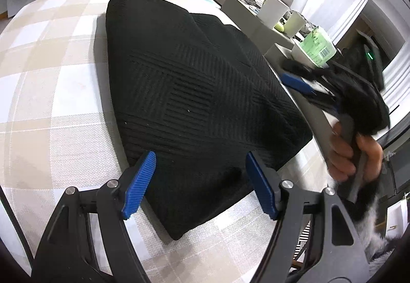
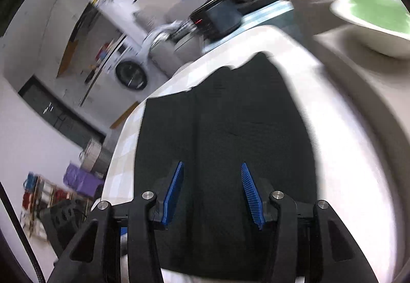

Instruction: Fold small clothes

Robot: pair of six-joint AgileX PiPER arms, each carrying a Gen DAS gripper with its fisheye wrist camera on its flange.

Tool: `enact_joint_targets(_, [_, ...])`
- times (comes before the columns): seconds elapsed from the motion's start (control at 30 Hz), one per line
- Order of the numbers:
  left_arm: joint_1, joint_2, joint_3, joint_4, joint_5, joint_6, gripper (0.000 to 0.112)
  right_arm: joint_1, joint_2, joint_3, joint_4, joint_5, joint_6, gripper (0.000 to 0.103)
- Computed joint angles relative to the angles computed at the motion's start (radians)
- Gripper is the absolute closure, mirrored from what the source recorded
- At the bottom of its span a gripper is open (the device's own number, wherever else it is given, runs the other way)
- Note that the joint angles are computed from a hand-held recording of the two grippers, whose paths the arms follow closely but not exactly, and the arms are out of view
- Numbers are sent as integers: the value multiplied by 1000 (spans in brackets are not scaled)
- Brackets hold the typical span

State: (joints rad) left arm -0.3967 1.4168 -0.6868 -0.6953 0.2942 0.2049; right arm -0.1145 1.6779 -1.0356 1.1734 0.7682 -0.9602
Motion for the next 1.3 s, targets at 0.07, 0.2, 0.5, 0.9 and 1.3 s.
enact_joint_targets(0.07, [23,-10,6,-40,3,46,43,71,72,-91,-10,0,9,55])
enact_joint_targets(0.2, [79,-26,10,-76,20,97,43,166,276,-313,-67,42,139,55])
enact_joint_targets(0.5, [214,-47,31,-193,55,246,43,232,430,-563,-232,35,306,94])
enact_joint_targets(0.9, [202,-4,-48,-151,45,190,43,143,222,-359,-416,-201,279,94])
enact_joint_targets(1.3, [131,-10,-18,-221,100,275,43,-69,83,-103,-134,85,-40,49])
